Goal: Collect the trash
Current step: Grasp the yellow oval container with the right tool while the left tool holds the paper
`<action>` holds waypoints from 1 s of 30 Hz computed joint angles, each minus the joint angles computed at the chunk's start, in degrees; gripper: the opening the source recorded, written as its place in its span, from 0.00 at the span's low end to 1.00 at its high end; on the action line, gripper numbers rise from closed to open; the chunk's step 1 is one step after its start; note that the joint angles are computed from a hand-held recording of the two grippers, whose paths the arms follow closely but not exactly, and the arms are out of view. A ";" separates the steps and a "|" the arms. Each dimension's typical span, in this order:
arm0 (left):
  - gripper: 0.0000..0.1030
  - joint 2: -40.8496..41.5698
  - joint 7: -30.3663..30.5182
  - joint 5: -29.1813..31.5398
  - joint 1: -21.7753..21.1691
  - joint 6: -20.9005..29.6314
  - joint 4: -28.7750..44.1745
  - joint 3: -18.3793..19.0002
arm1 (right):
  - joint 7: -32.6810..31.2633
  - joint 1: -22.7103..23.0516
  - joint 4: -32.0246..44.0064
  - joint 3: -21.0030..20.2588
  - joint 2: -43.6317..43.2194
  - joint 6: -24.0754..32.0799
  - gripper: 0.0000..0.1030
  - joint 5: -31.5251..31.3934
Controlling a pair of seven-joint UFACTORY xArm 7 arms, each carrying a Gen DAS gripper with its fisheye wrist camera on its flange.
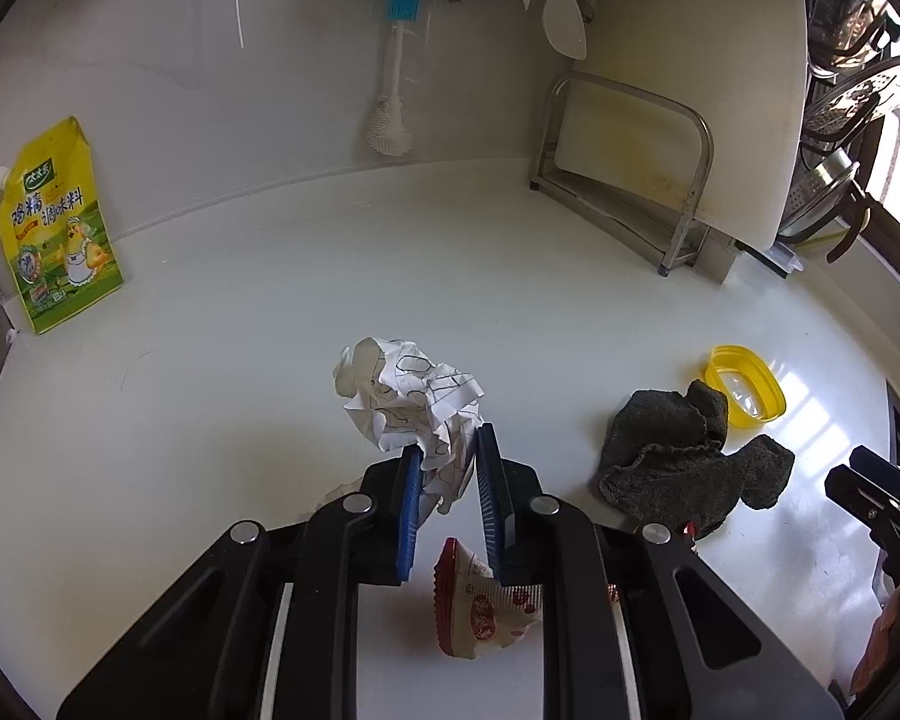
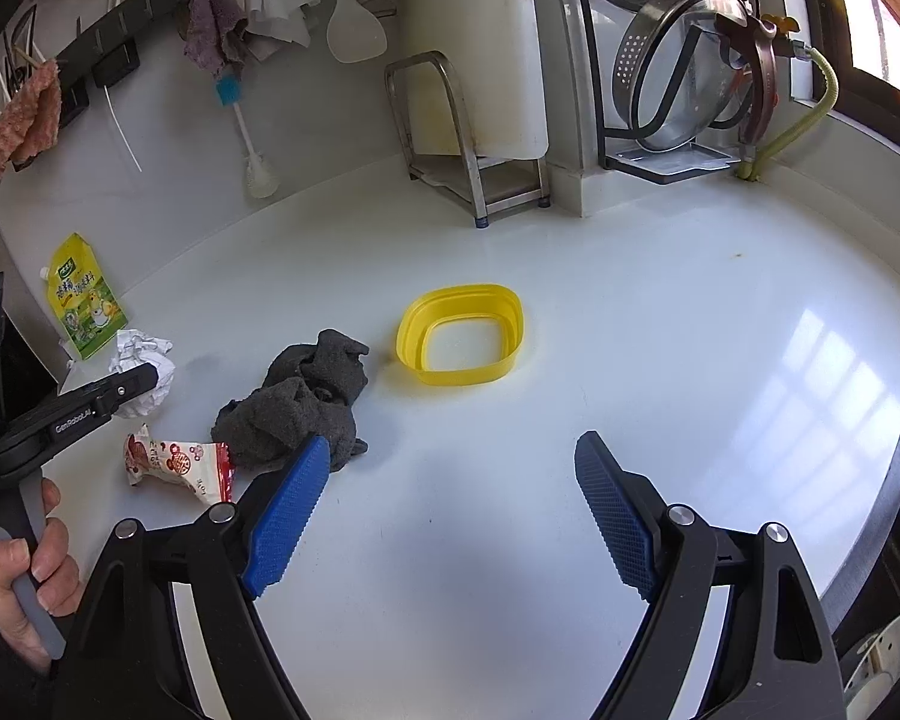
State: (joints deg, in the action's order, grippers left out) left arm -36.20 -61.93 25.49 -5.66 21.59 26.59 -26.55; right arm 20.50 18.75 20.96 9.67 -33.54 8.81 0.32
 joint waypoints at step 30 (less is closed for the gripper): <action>0.17 -1.04 -3.56 1.86 0.94 2.53 0.09 -0.57 | 1.96 -3.41 18.50 0.74 23.08 3.77 0.80 -8.52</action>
State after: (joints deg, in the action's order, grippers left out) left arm -37.25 -65.48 27.35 -4.72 24.11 26.68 -27.12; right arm 22.45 15.34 39.46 10.41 -10.46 12.57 -8.20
